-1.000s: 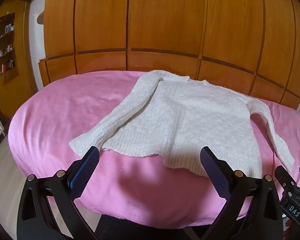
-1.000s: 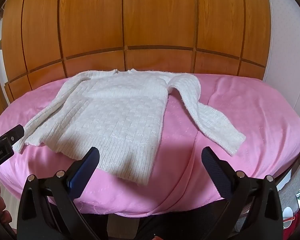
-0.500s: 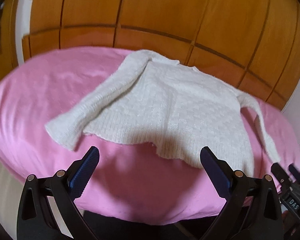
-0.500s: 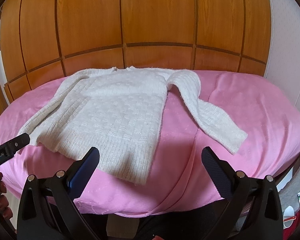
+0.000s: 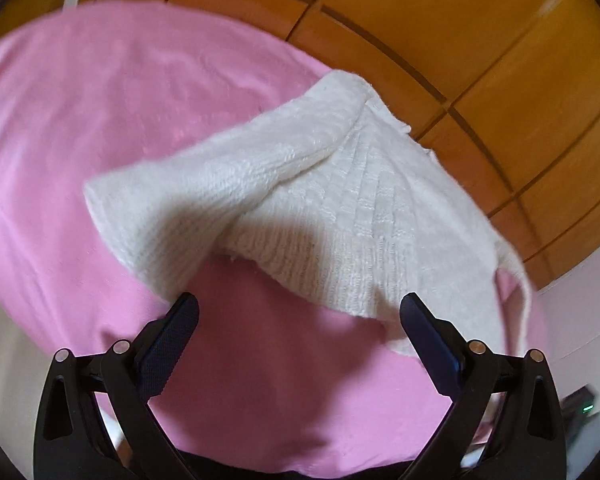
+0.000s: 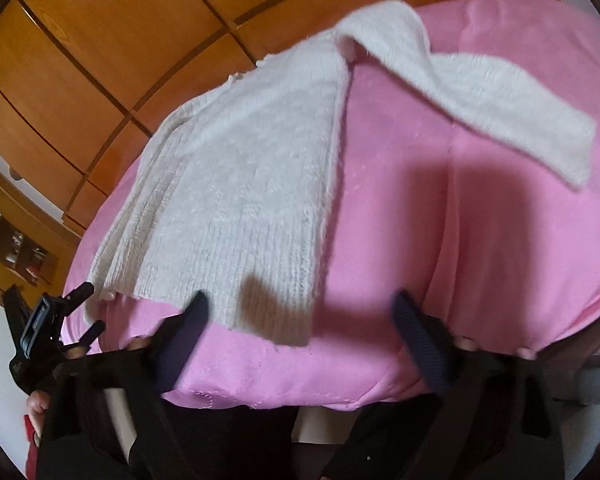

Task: Fold small clothes

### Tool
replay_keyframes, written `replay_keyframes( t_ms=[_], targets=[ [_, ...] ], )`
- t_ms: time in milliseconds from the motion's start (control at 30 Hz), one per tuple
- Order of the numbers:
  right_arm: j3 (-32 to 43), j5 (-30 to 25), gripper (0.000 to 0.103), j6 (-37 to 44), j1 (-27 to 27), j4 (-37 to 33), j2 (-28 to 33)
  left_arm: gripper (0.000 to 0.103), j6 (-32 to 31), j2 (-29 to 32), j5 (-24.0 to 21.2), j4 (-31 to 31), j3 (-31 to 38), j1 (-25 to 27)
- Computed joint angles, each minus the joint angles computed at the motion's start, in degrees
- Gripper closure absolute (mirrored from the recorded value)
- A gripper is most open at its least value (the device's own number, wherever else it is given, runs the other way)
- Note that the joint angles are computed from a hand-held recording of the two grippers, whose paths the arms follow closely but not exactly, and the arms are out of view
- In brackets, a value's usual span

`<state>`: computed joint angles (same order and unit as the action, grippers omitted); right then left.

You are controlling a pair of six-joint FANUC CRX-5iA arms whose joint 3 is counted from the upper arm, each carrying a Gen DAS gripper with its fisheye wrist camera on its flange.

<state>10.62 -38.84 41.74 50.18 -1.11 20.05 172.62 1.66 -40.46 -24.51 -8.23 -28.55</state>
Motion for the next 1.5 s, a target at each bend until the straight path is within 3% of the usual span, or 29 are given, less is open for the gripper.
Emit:
replay_keyframes(
  t_ms=[167,367,433,500,600,633,667,733,933,1033,1133,1233,1333,1400,1433,1467,1500],
  targets=[
    [-0.55,2.28,0.035,3.01,-0.42,-1.49,-0.48,0.020,-1.77,0.63,0.45,-0.90,0.72,0.47],
    [2.24,3.11,0.053,10.40,-1.27,-7.71,1.11,0.022,-2.20,0.31,6.41,-0.96,-1.51,3.15],
    [2.83,2.93,0.072,12.07,-1.47,-9.24,1.53,0.022,-1.98,0.36,7.37,-1.07,-1.73,3.66],
    [4.40,2.19,0.090,14.98,-2.22,-12.38,2.35,0.030,-4.05,1.44,5.09,-1.14,-0.17,3.52],
    [6.04,0.50,0.094,16.44,-3.77,-16.78,2.85,0.065,-7.54,3.58,-1.87,-1.64,3.33,2.70],
    [6.22,0.35,0.096,15.97,-3.88,-16.71,2.85,0.084,-8.98,3.72,-3.06,-0.84,3.54,2.99],
    [5.91,0.35,0.097,14.38,-3.77,-15.26,2.51,0.095,-11.98,3.08,-1.25,2.39,2.18,4.43],
    [4.74,1.13,0.097,11.10,-3.86,-12.51,1.35,0.098,-14.76,2.11,0.39,6.01,0.57,5.83],
    [-2.36,5.99,0.098,-4.49,-4.84,-0.53,-3.12,0.099,-13.91,-0.53,-0.32,7.62,0.06,3.67],
    [-4.93,6.72,0.098,-10.07,-5.24,4.55,-3.89,0.099,-14.58,0.25,-6.09,1.26,4.02,-1.61],
    [-4.79,4.89,0.098,-9.82,-5.39,4.05,-3.35,0.099,-16.68,0.72,-10.37,-1.12,5.10,-3.94],
    [-1.64,-0.89,0.098,-7.34,-4.52,3.22,-0.88,0.100,-17.59,0.47,-9.89,1.91,2.89,-1.85],
    [-1.61,-2.81,0.096,-9.31,-2.66,8.93,0.30,0.100,-17.49,-0.11,-6.87,5.33,-0.02,-0.24],
    [-1.53,-3.71,0.084,-8.91,-2.29,9.78,0.21,0.100,-15.36,-0.56,-5.10,3.99,-0.49,-1.13],
    [-1.56,-3.35,0.071,-8.27,-2.55,8.40,-0.15,0.095,-14.90,-0.98,-3.95,3.79,-0.98,-1.19],
    [-1.62,-2.73,0.064,-7.97,-2.84,6.88,-0.52,0.070,-13.88,-1.11,-3.46,2.99,-0.89,-1.64],
    [-1.93,-2.24,0.050,-8.86,-2.96,6.50,-1.03,0.051,-12.61,-1.23,-3.69,1.66,-0.48,-2.22]
  ],
)
